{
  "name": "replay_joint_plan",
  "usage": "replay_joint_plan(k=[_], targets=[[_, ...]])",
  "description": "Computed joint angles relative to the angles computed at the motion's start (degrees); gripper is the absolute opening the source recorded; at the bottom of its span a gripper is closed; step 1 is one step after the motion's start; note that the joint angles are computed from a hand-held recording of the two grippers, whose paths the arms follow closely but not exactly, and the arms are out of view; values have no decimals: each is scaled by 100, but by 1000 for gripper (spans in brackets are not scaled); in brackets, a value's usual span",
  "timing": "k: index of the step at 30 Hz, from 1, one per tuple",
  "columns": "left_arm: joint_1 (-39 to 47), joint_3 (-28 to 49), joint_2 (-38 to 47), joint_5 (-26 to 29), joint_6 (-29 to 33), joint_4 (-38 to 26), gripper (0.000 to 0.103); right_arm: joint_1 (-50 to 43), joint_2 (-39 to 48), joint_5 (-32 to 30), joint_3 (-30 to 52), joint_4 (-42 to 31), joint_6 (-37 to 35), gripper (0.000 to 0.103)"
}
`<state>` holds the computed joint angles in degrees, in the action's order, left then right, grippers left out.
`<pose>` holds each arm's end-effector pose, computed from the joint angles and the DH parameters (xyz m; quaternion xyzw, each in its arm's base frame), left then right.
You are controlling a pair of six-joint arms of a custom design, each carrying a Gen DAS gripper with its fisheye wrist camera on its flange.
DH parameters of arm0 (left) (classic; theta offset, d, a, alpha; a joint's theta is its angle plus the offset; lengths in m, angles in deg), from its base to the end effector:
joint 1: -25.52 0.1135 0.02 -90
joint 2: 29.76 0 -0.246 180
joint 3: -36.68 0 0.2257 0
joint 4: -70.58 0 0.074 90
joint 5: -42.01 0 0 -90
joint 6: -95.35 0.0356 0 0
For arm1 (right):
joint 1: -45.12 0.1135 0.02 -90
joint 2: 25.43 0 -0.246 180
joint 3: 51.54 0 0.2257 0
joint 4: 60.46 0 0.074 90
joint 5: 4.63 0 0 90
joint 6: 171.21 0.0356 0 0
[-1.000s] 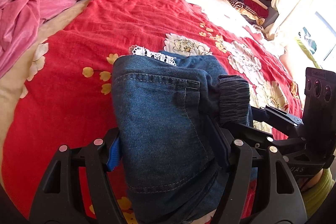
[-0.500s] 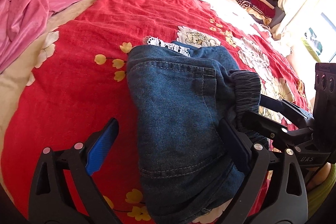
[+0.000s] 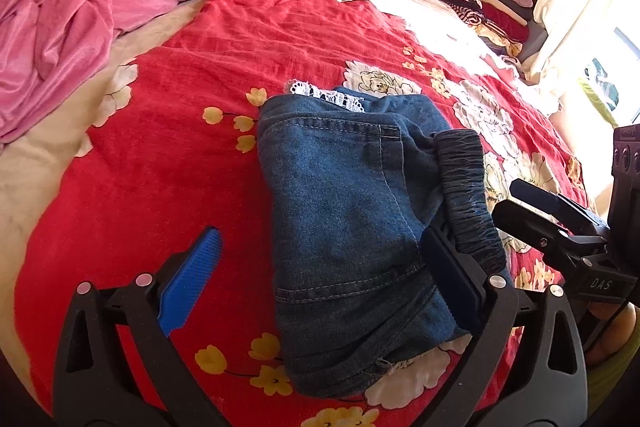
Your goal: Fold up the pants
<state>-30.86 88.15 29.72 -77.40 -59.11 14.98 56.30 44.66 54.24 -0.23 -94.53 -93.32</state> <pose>0.1061 -0.1279 0.1999 -0.1241 0.9353 -0.0700 0.3239 0.2054 0.0594 0.1889 -0.2680 0.8771 0.2519 0.3089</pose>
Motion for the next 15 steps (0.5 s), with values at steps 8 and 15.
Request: replay_joint_plan(k=[8,15], targets=[[-632,306,70,-462,-599,-565,93,-212,-537,-102,-62,-362,-112,98],[-1239,546,111,-852,-1289,-1116,93,-328,-1106,-200,-51,-773,-244,98]])
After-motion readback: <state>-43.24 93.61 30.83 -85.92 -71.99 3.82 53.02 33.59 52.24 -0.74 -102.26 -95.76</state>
